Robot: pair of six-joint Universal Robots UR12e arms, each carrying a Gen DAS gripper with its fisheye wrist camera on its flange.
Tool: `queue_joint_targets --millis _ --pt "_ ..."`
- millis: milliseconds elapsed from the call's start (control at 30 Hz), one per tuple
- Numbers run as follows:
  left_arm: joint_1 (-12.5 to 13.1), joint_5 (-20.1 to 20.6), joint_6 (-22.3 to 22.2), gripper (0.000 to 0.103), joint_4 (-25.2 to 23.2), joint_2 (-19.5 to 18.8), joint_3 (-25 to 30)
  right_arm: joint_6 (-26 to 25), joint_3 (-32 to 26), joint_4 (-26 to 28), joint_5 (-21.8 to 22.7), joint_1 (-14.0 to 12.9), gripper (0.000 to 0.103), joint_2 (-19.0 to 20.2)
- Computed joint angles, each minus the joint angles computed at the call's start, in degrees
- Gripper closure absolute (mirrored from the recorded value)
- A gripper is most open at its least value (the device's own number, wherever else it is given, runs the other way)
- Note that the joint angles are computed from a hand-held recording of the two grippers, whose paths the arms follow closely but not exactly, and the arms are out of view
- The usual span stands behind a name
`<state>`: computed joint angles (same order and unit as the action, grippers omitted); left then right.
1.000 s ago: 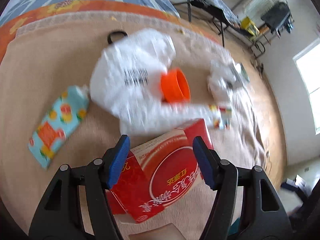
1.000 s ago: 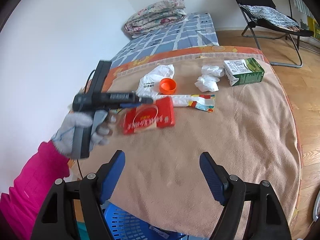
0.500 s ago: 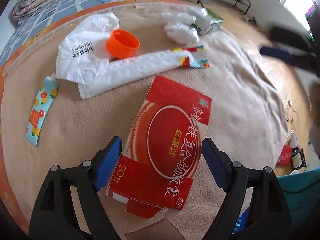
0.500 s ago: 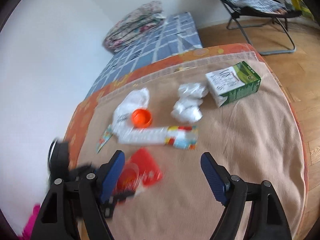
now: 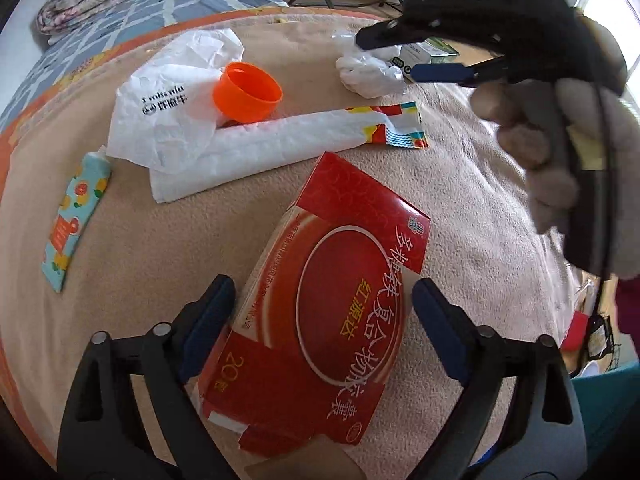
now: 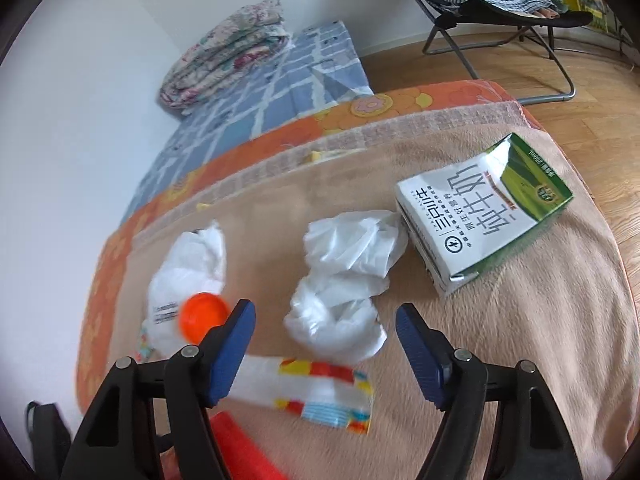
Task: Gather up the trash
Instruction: 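Grasp the red box with the left tool while the right tool grasps white tissues, then carry the red box and tissues to the basket and open both tools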
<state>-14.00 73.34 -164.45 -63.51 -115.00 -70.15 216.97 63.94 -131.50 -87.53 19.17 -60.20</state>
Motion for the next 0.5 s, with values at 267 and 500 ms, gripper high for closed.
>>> queue_joint_targets --millis 267,500 --pt "-1.5 6.4 4.1 0.006 2.7 0.3 -1.7 0.2 -2.1 2.7 -0.8 0.1 0.044 2.0" --pt "-0.5 4.7 1.5 0.015 3.6 1.1 -2.7 -0.2 -0.5 0.3 -0.2 0.0 0.050 1.3"
